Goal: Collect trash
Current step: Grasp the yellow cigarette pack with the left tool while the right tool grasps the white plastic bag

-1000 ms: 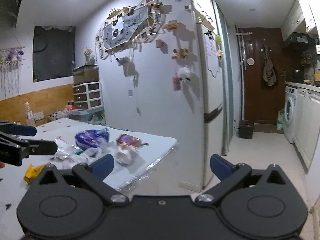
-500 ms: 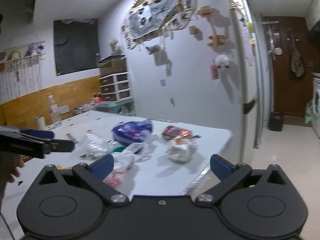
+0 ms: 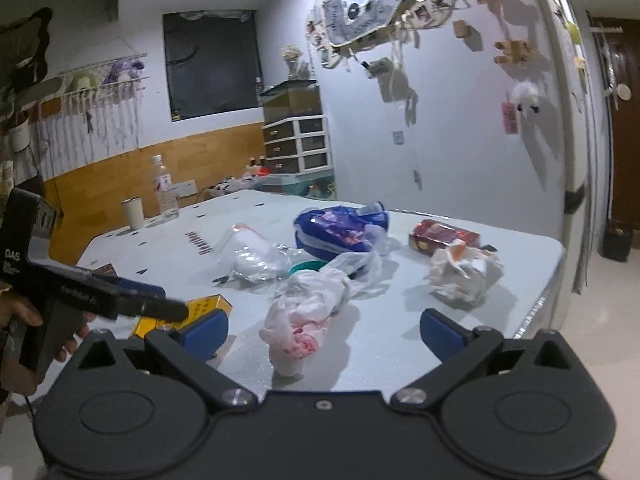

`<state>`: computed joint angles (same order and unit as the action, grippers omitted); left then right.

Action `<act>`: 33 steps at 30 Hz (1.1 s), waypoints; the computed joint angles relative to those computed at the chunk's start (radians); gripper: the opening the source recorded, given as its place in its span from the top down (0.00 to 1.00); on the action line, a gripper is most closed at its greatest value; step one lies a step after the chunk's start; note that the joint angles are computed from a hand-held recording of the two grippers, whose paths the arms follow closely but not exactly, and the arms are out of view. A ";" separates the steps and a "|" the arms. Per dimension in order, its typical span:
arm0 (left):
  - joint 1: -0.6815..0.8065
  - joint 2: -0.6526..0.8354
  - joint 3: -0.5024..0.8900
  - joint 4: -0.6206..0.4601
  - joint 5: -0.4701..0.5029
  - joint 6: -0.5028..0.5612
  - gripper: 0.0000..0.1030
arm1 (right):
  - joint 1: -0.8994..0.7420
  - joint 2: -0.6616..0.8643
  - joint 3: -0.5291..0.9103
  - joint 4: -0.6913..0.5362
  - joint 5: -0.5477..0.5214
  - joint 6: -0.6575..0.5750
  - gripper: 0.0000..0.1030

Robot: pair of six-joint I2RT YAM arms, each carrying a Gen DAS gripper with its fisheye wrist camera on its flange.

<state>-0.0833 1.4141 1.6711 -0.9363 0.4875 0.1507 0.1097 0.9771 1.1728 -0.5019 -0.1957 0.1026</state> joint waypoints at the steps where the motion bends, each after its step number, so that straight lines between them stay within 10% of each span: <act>1: -0.003 -0.007 -0.007 -0.011 0.004 0.011 0.00 | 0.007 0.004 -0.008 0.018 0.003 0.003 0.00; 9: -0.095 -0.103 -0.063 -0.105 0.012 0.085 0.00 | -0.004 0.119 0.039 0.022 -0.134 0.108 0.23; 19: -0.249 -0.161 -0.093 -0.042 -0.256 -0.043 0.00 | 0.040 0.144 0.043 -0.002 -0.087 0.113 0.73; 33: -0.357 -0.124 -0.076 -0.022 -0.440 -0.103 0.00 | -0.178 -0.039 0.065 -0.310 -0.267 -0.093 0.77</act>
<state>-0.4408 1.2901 1.5956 -0.9578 0.0471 0.0472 -0.0680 0.9385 1.2374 -0.8119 -0.4627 0.0100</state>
